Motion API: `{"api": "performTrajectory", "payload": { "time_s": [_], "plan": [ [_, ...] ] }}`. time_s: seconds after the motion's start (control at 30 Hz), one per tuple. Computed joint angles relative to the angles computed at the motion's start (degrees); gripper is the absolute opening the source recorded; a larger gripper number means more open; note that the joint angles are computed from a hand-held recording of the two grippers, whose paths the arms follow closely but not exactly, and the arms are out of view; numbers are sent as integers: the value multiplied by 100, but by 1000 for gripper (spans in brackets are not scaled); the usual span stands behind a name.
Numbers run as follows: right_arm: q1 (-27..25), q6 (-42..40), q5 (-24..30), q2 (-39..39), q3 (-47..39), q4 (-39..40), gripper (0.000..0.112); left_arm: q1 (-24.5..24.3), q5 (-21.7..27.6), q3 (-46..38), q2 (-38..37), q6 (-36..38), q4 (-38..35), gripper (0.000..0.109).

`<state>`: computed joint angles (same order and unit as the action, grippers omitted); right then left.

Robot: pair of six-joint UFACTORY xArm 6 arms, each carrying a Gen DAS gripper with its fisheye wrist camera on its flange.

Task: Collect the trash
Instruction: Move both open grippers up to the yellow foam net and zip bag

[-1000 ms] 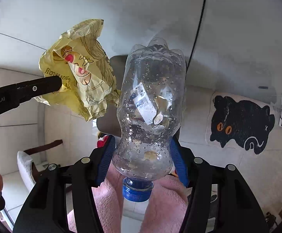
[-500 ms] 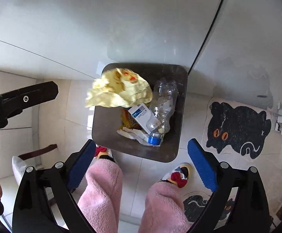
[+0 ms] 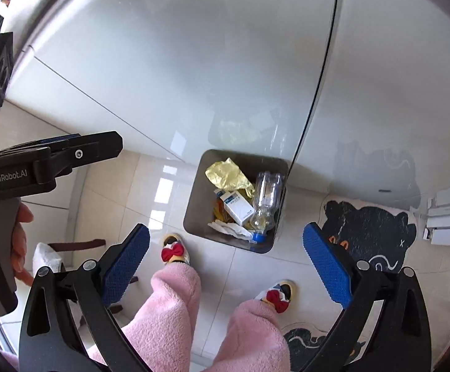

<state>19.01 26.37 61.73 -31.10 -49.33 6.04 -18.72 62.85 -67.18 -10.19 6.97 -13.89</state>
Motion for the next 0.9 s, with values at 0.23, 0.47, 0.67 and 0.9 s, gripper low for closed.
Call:
{"api": "performTrajectory", "payload": {
  "time_s": [0.23, 0.47, 0.67, 0.9],
  "plan": [
    [-118, -96, 462, -325, -973, -363, 100, 44, 353, -917, -308, 84, 34, 95],
    [-532, 138, 235, -63, -2041, -254, 100, 120, 673, -2235, 56, 60, 154, 95],
    [-856, -150, -81, 734, -3158, -430, 100, 202, 588, -3584, 913, 33, 109, 95],
    [-1200, -586, 8, 2196, -4869, -394, 98, 367, 993, -5795, 2438, -148, -101, 95]
  ]
}}
